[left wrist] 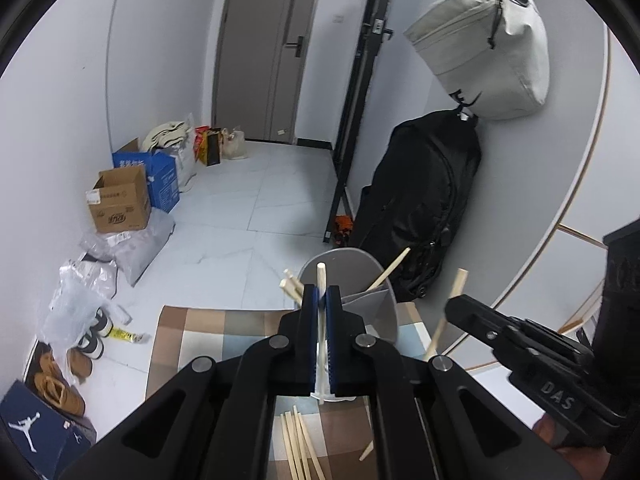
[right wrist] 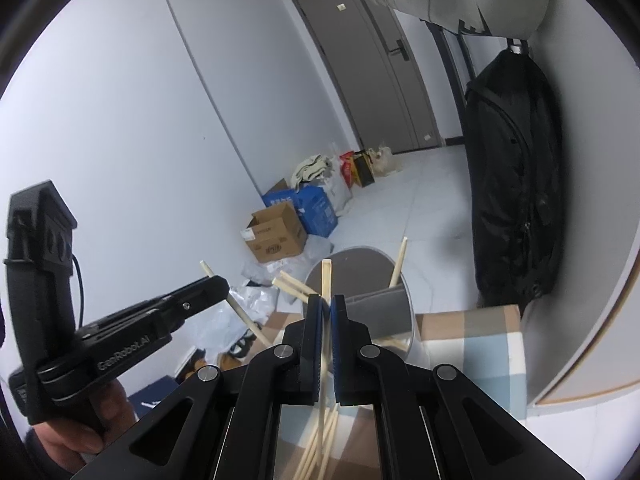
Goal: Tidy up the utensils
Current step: 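Raise both held chopsticks up over the white holder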
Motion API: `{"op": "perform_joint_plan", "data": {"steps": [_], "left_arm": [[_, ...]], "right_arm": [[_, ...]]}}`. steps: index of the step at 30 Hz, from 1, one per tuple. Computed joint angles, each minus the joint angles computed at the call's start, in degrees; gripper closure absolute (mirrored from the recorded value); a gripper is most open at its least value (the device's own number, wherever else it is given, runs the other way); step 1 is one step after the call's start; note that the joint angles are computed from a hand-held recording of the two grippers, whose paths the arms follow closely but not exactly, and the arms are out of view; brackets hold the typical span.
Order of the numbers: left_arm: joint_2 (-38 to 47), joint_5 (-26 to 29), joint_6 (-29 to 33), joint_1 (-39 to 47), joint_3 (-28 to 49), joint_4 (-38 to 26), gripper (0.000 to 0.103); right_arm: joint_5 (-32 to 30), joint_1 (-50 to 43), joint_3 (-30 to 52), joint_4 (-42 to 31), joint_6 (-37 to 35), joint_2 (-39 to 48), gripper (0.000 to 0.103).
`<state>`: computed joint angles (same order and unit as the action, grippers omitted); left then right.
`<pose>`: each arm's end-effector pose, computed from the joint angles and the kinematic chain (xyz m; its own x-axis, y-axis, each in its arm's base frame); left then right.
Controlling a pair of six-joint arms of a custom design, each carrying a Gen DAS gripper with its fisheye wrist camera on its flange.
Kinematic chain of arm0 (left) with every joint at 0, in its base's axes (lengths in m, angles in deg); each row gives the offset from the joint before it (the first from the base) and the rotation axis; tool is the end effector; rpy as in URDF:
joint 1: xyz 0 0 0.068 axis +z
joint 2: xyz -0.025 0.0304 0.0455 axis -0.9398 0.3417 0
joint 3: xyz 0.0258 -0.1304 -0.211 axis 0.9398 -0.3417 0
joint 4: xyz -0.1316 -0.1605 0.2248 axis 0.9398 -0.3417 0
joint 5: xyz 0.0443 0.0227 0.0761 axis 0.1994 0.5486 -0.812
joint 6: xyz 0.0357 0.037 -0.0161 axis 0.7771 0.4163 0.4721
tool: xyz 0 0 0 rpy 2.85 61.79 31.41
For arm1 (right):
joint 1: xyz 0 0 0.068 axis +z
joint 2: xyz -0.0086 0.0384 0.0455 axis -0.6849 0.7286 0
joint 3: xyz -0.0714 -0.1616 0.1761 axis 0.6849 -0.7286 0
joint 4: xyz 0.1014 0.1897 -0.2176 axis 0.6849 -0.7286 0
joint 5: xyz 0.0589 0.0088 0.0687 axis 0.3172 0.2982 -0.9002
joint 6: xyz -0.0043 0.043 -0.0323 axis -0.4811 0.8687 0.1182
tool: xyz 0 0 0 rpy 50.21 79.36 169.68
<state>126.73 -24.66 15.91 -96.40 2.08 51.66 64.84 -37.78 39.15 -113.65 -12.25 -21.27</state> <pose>0.2673 -0.1404 0.2982 -0.5951 0.1907 -0.7807 0.5216 0.8307 -0.1947 0.1898 0.0239 0.2382 -0.5133 0.3050 -0.8022 -0.0587 0.9201 0.3873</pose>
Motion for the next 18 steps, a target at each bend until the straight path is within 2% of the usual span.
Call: {"op": "perform_joint_plan", "data": {"steps": [7,10,18], "left_arm": [[1.3,1.5,0.9,-0.4,3.7,-2.9,0.103],[2.2,3.0,1.1,0.0,6.7,-4.0,0.103],[6.6,3.1,2.1,-0.8,15.4,-5.3,0.103]], "right_arm": [[-2.3,-3.5,2.9,0.7,-0.9,3.8,0.099],[-2.8,-4.9,5.7,1.1,-2.3,6.1,0.099],[-3.7,-7.9,13.8,4.1,-4.3,13.4,0.099]]}}
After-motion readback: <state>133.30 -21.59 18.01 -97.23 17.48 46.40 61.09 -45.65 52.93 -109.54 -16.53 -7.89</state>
